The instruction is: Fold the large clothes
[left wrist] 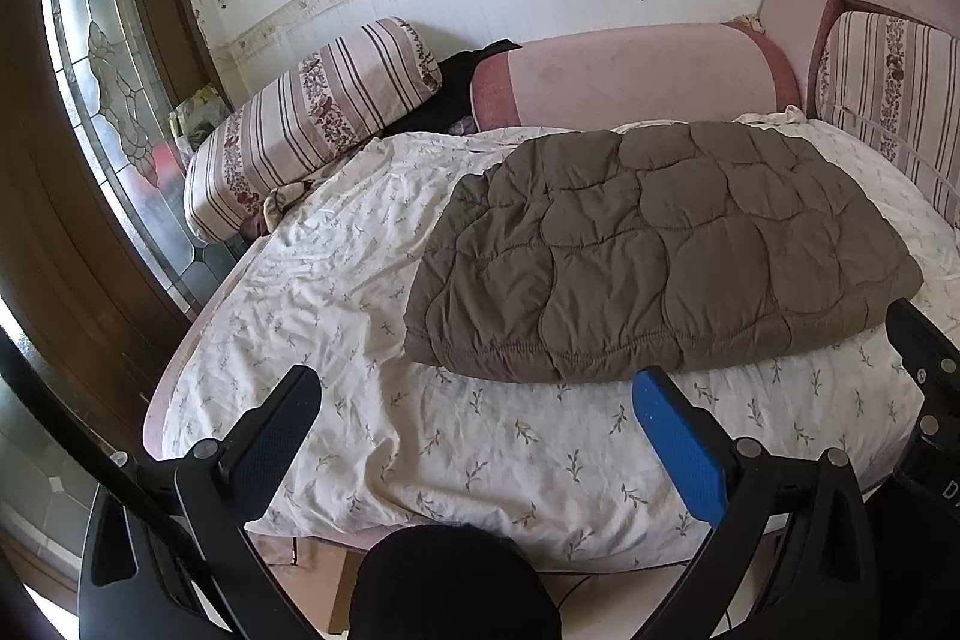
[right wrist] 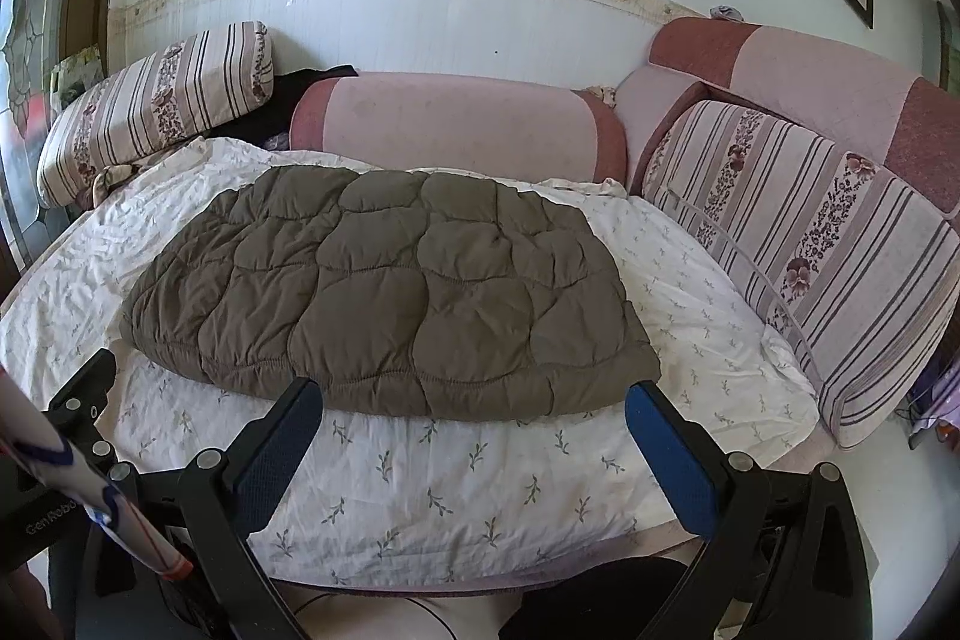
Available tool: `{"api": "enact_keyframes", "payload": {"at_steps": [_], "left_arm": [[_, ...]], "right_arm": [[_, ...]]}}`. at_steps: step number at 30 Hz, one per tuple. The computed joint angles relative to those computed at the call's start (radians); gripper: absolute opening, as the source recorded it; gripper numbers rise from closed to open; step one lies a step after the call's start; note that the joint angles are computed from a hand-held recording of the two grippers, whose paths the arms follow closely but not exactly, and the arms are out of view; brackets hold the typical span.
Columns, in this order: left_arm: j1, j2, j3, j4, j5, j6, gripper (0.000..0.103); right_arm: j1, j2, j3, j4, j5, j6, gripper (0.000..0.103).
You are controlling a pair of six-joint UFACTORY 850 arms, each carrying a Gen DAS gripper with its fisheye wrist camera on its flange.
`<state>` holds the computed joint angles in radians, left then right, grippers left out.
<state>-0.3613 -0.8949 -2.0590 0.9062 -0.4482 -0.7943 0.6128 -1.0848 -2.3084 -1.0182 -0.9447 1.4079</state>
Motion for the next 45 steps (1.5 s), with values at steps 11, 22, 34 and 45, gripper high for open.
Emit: {"api": "enact_keyframes", "payload": {"at_steps": [11, 22, 34, 45], "left_arm": [[0.002, -0.008, -0.007, -0.020, -0.003, 0.019, 0.103], [0.004, -0.008, 0.000, -0.034, -0.002, 0.036, 0.103], [0.004, -0.008, -0.002, -0.038, -0.002, 0.042, 0.103], [0.004, -0.004, 0.004, -0.036, 0.000, 0.040, 0.103]], "right_arm": [[-0.002, -0.020, -0.030, 0.023, -0.004, -0.027, 0.103], [-0.002, -0.033, -0.047, 0.034, -0.011, -0.037, 0.103], [-0.001, -0.038, -0.052, 0.039, -0.012, -0.041, 0.103], [-0.002, -0.039, -0.053, 0.042, -0.011, -0.044, 0.103]]}}
